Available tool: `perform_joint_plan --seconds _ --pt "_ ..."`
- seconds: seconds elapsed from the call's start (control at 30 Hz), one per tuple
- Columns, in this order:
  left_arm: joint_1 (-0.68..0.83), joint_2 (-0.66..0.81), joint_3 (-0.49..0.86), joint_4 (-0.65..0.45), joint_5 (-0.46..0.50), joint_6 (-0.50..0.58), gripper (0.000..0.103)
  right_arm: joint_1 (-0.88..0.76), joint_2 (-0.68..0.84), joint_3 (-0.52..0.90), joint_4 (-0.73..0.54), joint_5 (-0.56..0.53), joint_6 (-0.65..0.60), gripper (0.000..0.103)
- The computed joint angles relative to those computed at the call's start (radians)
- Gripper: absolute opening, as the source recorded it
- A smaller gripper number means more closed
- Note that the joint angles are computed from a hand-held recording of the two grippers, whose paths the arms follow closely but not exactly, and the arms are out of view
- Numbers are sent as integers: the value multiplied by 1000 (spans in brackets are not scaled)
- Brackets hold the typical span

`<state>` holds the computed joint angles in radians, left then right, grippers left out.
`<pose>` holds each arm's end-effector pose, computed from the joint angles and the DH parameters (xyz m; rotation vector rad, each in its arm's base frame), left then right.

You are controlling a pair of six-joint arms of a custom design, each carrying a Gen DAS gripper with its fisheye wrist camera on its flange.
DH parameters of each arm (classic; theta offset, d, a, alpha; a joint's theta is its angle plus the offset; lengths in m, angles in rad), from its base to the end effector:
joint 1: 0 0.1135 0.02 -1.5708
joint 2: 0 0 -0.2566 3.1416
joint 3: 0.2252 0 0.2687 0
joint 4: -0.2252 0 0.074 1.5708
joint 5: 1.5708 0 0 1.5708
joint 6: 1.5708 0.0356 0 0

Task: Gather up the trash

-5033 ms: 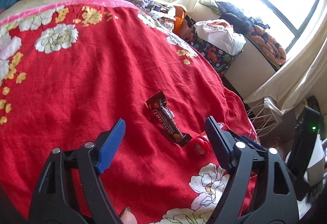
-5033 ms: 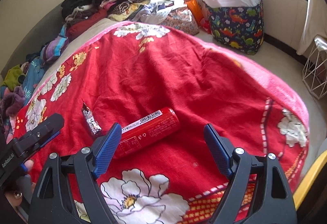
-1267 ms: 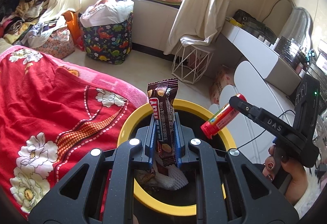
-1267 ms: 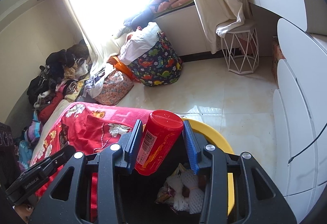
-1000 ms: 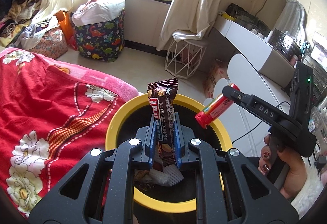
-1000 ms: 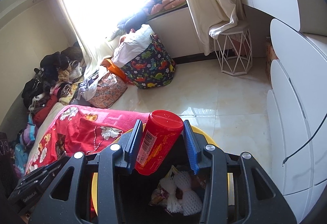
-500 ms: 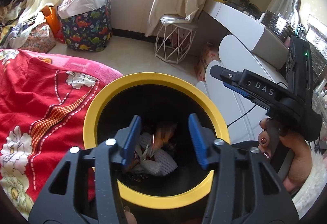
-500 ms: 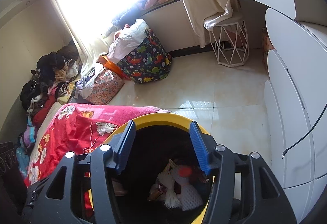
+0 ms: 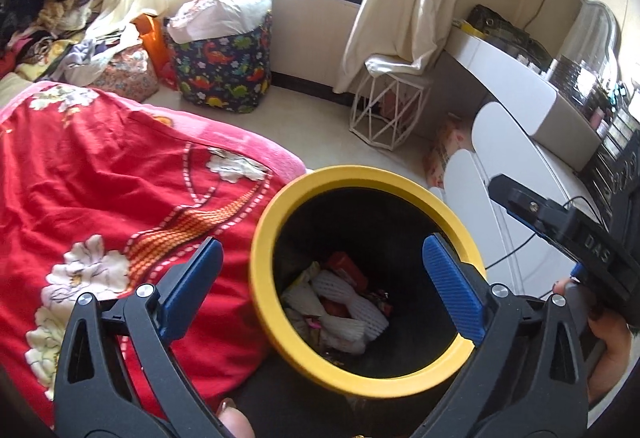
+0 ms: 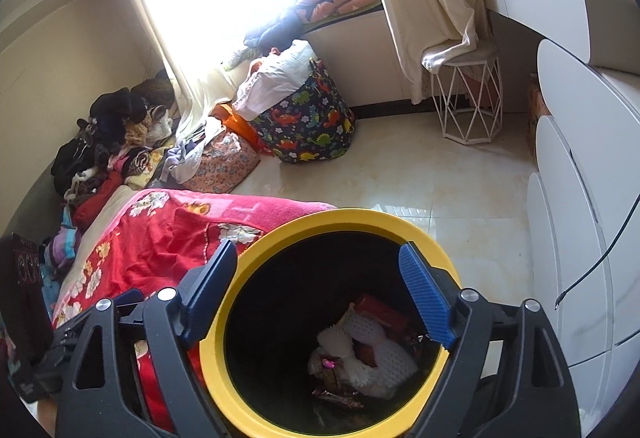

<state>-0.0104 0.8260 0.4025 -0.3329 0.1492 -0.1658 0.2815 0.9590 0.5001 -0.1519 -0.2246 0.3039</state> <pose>0.1889 -0.0073 0.1743 -0.1060 2.3289 -0.2619 0.2121 0.0696 0.1990 -0.1054 2.2201 0.5729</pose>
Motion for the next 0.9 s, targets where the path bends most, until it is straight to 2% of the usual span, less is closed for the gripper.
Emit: perform_joint_plan --seconds 0.3,0.53,0.77,0.9 --pt "190 -209 -2 -169 34 110 92 163 -152 -44 -9 131 9 95" --pt "392 -434 -22 -304 98 230 92 366 -253 -84 4 327 12 96" --pt "680 -582 -29 -425 288 347 92 576 -309 -127 45 546 -1 96" --pt "833 -650 -41 -489 405 428 92 700 -365 -182 89 708 -1 97"
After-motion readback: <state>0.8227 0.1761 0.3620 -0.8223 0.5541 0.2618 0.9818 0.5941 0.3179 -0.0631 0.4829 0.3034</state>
